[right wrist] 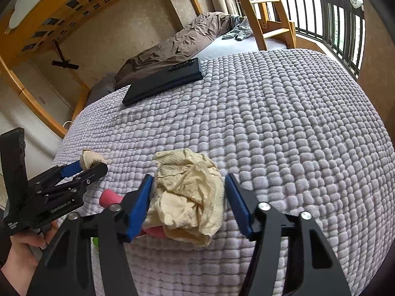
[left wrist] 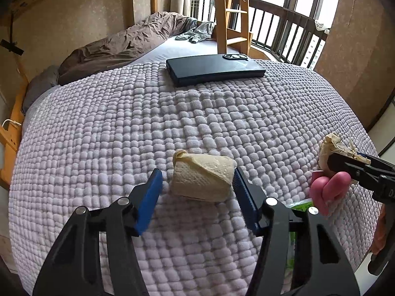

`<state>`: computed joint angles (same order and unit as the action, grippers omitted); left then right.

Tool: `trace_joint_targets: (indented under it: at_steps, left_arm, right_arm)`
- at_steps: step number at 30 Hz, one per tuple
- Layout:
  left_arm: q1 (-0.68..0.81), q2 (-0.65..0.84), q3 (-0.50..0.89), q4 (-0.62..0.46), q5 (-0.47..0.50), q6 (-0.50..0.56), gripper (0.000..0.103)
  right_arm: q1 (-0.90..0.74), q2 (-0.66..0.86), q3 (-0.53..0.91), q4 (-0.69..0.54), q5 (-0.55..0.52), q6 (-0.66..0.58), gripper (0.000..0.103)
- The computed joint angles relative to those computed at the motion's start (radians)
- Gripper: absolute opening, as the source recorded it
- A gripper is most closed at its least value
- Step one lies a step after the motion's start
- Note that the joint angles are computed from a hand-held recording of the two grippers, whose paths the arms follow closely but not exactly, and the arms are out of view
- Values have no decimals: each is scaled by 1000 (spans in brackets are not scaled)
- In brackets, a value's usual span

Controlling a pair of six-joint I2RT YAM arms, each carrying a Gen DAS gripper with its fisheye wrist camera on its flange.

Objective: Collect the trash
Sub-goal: 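Grasp the beige tissue roll with the left tool while the right grasps the crumpled paper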

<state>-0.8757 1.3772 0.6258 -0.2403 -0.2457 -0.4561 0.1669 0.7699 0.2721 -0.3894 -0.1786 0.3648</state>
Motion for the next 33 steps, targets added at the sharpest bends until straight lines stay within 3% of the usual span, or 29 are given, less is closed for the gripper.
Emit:
trace_joint_targets:
  at_steps: [1,4,25,33]
  left_arm:
    - [-3,2,2,0,-3,5,46]
    - [-5,30,24,9,-8,18,45]
    - [-115,-120,1,-94,-82,-77,45]
    - [-172,-175,-1,-156,-111,-141,45]
  right_arm:
    - [8,-6,0,-2,8,3,53]
    - [23,-34,1,-21,22,0,52]
    - [-92,-269,48,-255,-44,-83,51]
    - [30,-364,71,-361,67,-53,51]
